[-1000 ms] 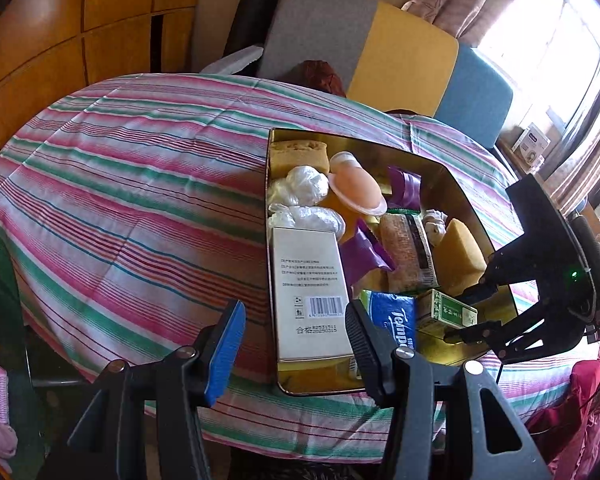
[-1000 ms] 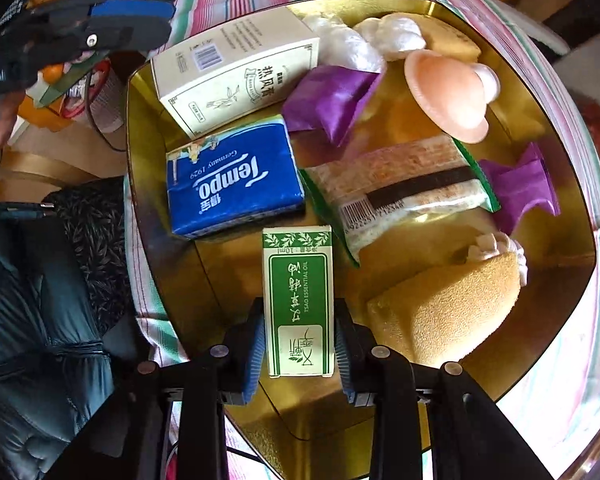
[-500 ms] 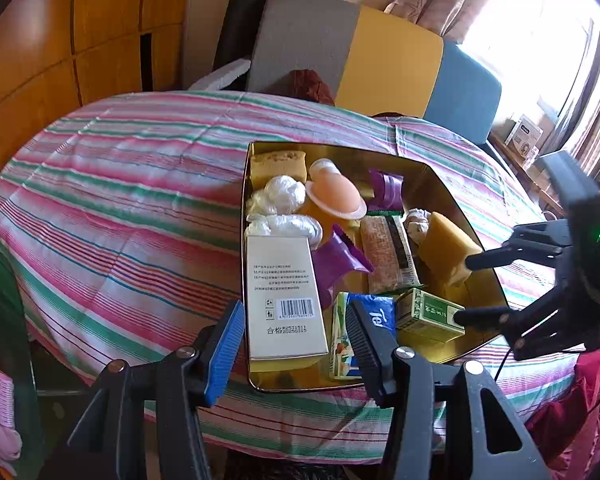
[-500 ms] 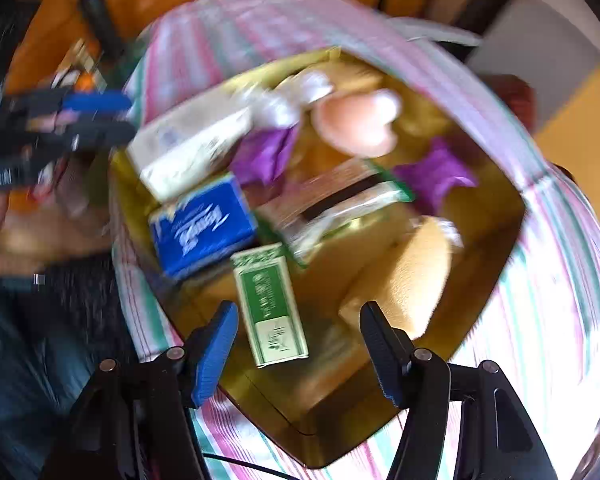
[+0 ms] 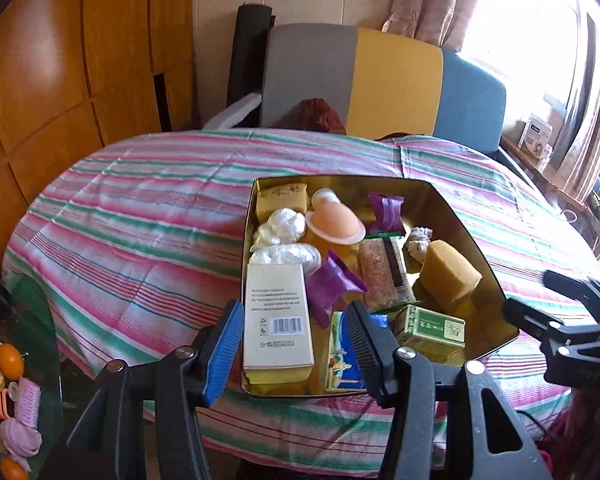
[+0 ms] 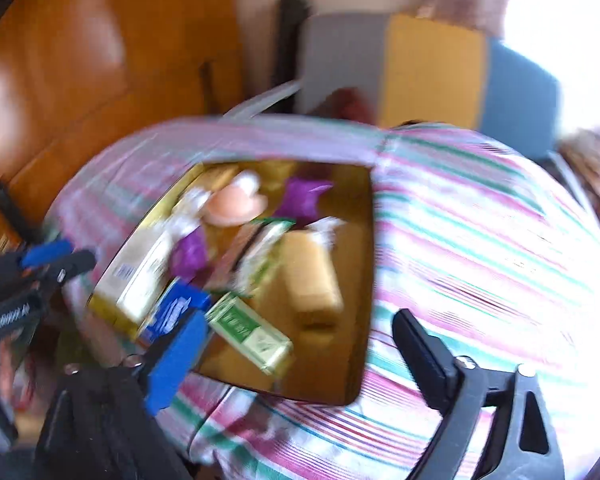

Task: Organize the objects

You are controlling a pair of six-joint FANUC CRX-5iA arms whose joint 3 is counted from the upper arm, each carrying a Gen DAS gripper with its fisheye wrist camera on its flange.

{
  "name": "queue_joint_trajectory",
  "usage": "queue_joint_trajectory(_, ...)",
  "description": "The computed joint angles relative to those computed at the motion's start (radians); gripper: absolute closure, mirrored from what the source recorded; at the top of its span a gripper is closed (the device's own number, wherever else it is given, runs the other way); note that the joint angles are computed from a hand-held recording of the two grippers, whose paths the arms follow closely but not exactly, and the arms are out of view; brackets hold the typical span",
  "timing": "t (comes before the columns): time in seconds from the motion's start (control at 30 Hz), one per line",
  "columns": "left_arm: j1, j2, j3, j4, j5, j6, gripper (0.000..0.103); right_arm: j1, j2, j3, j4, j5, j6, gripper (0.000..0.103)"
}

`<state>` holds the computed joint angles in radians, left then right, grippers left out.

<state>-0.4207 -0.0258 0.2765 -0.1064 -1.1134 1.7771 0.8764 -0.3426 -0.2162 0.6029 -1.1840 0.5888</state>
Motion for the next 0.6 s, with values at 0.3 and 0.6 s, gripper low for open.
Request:
queue_joint_trajectory(0.3,-0.056,-0.001,0.024,-0.055,0.014,0.057,0.04,0.085,-0.036,-0.092,0.235,-0.072,-0.295,0.0)
queue_joint_trajectory(0.6,-0.115,-0.023,0.038,-0.259,0.008,0.191,0.04,0.085,0.01,-0.079,0.265,-0.081,-0.373,0.0)
